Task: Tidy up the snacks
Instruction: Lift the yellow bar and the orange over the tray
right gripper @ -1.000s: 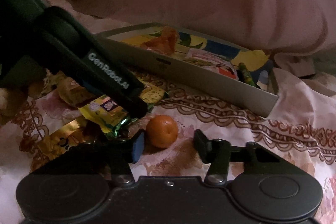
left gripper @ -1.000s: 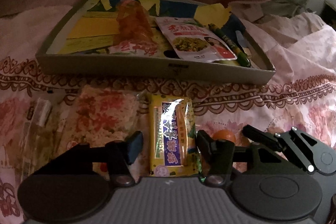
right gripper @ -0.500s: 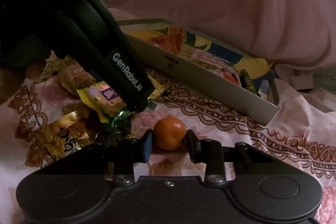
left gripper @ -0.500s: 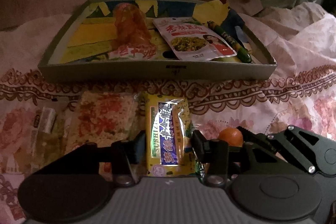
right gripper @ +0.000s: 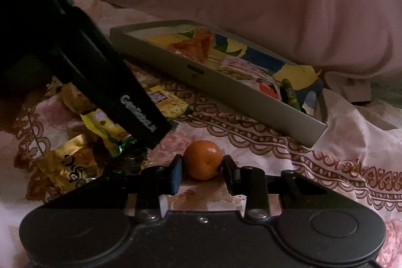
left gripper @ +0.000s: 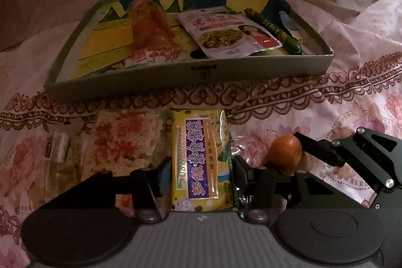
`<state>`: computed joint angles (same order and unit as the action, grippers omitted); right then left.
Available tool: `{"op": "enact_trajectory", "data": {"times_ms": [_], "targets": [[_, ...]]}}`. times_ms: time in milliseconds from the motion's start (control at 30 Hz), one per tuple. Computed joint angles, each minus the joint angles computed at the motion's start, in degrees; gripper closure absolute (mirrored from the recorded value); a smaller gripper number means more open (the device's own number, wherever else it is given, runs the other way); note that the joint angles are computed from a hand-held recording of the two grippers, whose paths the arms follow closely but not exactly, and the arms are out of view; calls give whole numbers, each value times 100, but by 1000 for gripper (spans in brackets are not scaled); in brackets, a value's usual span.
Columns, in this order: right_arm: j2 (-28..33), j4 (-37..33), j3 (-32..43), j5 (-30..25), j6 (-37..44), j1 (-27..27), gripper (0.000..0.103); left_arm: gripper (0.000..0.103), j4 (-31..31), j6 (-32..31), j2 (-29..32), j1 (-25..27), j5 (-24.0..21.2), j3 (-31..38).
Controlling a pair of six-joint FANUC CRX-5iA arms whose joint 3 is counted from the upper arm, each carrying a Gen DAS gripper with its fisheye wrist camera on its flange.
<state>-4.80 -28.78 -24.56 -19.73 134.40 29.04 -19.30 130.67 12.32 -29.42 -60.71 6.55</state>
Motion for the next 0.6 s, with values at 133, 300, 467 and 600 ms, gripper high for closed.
{"op": "enact_trajectory", "data": {"times_ms": [133,300,467,600], "targets": [[6,72,2,76,-189,-23,67,50,-48,12,-17,-18,-42,25],[-4,-202,77,134,-164,-162,68,51,-171,44,-156,-105,-104,26],[-99,-650,124,186,141,-323,67,51,-174,-35,-290,-160,-127,20],[-141,-1053,189,175,459,-482,67,51,-292,46,-322,-254,-225,94]]}}
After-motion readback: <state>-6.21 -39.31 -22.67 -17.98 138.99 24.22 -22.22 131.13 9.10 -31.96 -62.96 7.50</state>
